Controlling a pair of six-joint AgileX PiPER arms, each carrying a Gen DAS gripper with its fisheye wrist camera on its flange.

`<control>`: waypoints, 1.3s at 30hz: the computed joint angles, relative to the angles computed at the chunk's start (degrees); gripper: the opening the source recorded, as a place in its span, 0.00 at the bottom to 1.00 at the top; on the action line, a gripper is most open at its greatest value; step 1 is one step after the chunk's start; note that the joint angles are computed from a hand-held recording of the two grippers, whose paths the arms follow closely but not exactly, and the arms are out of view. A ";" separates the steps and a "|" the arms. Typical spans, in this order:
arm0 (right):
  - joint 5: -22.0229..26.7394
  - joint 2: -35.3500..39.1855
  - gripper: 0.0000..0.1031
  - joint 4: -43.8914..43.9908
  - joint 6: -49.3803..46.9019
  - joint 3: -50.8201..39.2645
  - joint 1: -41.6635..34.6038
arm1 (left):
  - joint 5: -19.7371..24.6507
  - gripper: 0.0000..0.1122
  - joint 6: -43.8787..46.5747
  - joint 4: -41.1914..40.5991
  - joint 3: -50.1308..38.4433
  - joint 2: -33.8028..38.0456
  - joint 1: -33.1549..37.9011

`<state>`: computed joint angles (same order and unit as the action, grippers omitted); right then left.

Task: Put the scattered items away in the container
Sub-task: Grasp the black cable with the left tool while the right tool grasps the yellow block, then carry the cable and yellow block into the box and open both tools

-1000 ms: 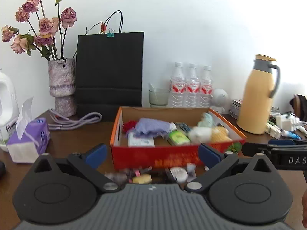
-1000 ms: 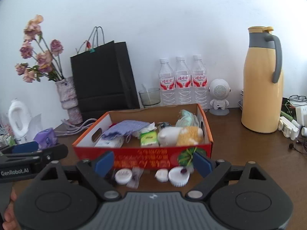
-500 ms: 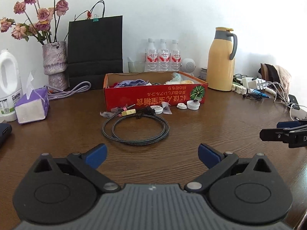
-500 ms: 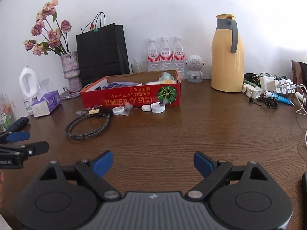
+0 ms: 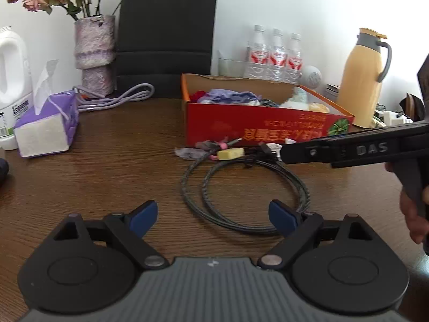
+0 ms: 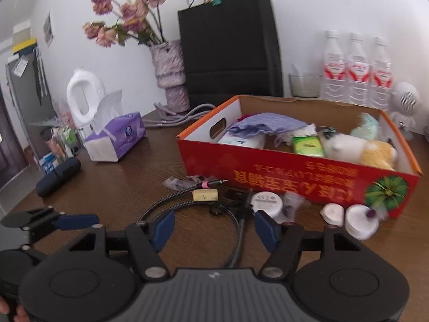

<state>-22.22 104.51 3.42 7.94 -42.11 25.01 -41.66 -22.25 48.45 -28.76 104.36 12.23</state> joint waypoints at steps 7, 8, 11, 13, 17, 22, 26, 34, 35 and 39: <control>10.25 13.41 0.55 -16.31 11.76 -19.91 -1.13 | 2.17 0.82 -9.78 11.35 -6.07 1.63 5.47; 11.47 14.35 0.48 -16.88 12.93 -21.41 -1.12 | 1.89 0.83 -9.87 12.29 -6.48 1.97 5.54; 11.69 15.52 0.28 -11.13 9.12 -21.78 -0.99 | 0.75 0.83 -7.77 13.39 -6.65 2.64 4.83; 8.96 12.76 0.28 -1.22 -0.48 -17.62 -0.48 | -2.03 0.83 -9.65 19.57 -7.21 3.13 5.55; -0.28 1.46 0.28 8.02 -5.89 -2.53 -1.19 | -5.69 0.83 -16.06 31.93 -10.79 3.91 3.21; -7.85 -11.22 0.28 16.51 -7.25 15.42 -1.77 | 0.40 0.61 -20.13 37.02 -14.00 5.08 -5.89; -14.38 -17.99 0.28 21.28 -4.80 27.53 0.62 | 5.28 0.30 -14.30 31.89 -11.14 3.58 -9.31; -19.34 -23.00 0.28 25.19 1.32 36.53 4.73 | 2.47 0.05 -4.51 18.37 1.87 -7.34 -7.39; -19.89 -24.02 0.28 26.96 0.85 37.19 6.96 | 0.44 0.05 -4.48 17.85 3.68 -9.89 -6.06; -21.95 -29.19 0.28 39.47 -5.47 38.80 19.05 | -3.51 0.05 -11.36 20.07 8.63 -23.27 -0.58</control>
<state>-44.17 75.33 42.89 2.48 -3.31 44.06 -45.17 -33.61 68.51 -20.13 81.09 11.65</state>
